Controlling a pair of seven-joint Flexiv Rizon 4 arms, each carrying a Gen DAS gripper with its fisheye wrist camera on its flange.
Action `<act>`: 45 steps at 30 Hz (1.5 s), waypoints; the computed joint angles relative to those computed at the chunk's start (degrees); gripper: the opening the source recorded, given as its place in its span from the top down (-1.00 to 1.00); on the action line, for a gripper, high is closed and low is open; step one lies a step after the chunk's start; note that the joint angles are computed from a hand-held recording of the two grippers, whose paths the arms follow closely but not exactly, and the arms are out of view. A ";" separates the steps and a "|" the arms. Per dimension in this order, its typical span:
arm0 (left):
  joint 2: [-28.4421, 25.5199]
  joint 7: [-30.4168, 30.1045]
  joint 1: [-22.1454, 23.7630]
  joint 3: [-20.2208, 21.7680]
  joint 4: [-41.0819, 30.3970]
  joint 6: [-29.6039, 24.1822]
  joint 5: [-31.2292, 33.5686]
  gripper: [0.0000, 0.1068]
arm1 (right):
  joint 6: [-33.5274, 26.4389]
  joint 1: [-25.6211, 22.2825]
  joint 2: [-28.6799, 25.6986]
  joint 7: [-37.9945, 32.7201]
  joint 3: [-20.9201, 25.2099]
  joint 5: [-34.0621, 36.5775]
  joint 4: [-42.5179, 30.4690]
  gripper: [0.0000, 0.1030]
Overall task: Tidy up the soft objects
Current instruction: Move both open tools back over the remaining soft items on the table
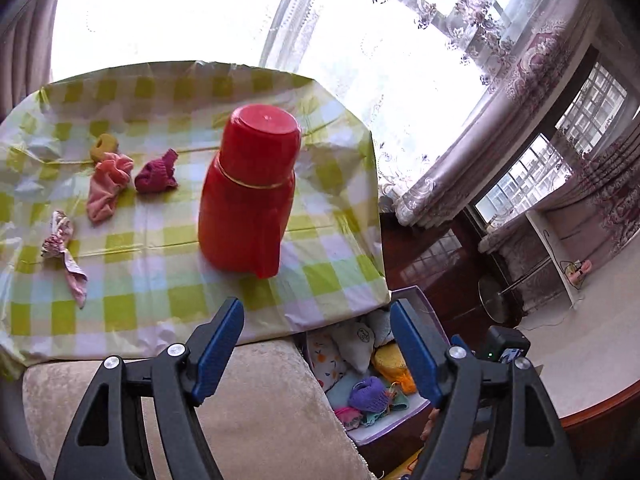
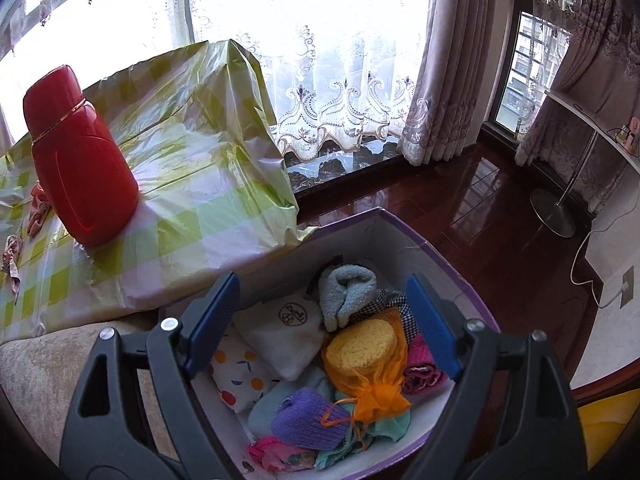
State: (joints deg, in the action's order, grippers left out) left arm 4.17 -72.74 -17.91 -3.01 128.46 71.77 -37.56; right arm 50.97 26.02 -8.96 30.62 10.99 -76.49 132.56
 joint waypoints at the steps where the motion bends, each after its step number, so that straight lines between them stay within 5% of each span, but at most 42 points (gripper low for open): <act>1: 1.77 -0.77 0.49 0.55 0.17 -0.42 1.07 -0.43 | -0.01 0.19 -0.37 -0.43 -0.06 -0.45 -0.84 -0.68; 4: 6.04 2.11 -0.43 2.74 1.18 -0.54 -2.53 -0.43 | 0.08 0.93 -1.90 -2.43 -0.41 -2.00 -3.91 -0.68; 7: 7.70 10.96 -4.63 5.26 2.63 1.58 -16.17 -0.47 | 0.20 1.99 -3.66 -3.48 -0.76 -3.58 -6.98 -0.68; 12: 9.65 16.22 -4.49 5.93 4.08 2.19 -25.34 -0.47 | 0.88 4.18 -6.27 -6.40 -0.98 -3.86 -10.88 -0.68; 26: 13.39 23.59 -1.40 7.20 6.92 1.71 -35.05 -0.48 | 0.05 9.55 -9.93 -13.11 -1.65 -1.94 -17.15 -0.68; 31: 12.02 25.31 -0.52 6.39 7.02 5.46 -37.81 -0.47 | 2.30 11.41 -12.55 -16.68 -2.39 -2.88 -20.70 -0.68; 36: 11.25 26.22 1.03 6.94 6.75 3.79 -41.10 -0.47 | 5.88 13.46 -16.19 -22.37 -3.51 -3.13 -25.52 -0.68; 40: 12.26 31.05 1.74 5.82 6.06 4.18 -48.84 -0.48 | 9.08 14.97 -18.98 -25.20 -4.90 -2.77 -29.23 -0.68; 45: 10.75 30.67 4.10 5.55 5.66 1.75 -47.35 -0.51 | 12.25 16.73 -22.26 -27.61 -6.68 -1.88 -33.47 -0.69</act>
State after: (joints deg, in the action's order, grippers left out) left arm 14.92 -42.06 -13.81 2.54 134.12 73.51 -84.91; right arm 63.22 42.75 -31.21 3.00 4.30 -78.37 99.09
